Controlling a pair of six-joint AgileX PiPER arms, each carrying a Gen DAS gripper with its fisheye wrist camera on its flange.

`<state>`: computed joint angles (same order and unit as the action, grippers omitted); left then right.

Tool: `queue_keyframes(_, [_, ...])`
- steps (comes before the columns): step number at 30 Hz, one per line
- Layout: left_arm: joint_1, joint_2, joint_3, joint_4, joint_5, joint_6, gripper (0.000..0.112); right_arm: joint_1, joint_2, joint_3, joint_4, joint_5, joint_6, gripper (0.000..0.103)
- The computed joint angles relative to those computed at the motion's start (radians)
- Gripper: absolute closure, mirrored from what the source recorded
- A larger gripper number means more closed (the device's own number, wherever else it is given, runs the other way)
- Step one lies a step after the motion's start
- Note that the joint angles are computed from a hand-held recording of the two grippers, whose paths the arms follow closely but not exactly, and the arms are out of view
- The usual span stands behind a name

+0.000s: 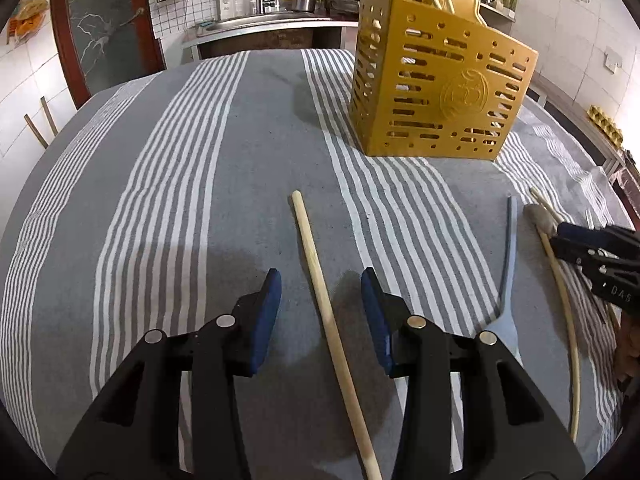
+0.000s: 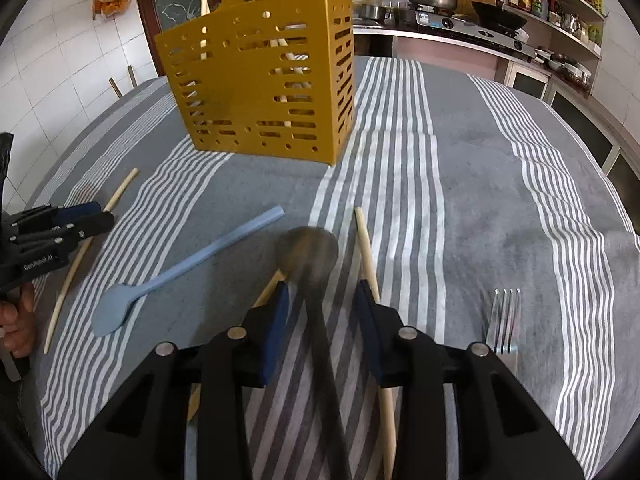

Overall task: Organize utensils
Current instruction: 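Grasp the chopstick with the left tool while the right tool grasps the grey spoon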

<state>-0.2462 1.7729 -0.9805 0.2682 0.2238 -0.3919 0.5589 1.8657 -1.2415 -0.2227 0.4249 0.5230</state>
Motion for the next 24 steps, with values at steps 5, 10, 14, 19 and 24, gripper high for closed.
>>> queue_keyframes(5, [-0.002, 0.042, -0.049, -0.023, 0.021, 0.038, 0.072, 0.012, 0.041, -0.053, -0.04, 0.037, 0.031, 0.07])
queue_keyframes(10, [0.014, 0.076, -0.097, -0.108, 0.037, 0.144, 0.079, 0.011, 0.042, -0.059, -0.039, 0.047, 0.04, 0.085])
queue_keyframes(14, [0.027, 0.092, -0.127, -0.173, 0.057, 0.21, 0.088, -0.016, 0.037, -0.052, 0.023, 0.034, -0.01, 0.094])
queue_keyframes(19, [0.031, 0.096, -0.141, -0.23, 0.069, 0.261, 0.1, -0.013, 0.043, -0.059, 0.01, 0.032, -0.002, 0.095])
queue_keyframes(24, [0.049, 0.098, -0.147, -0.321, 0.074, 0.336, 0.106, -0.033, 0.044, -0.065, 0.06, 0.024, -0.053, 0.095])
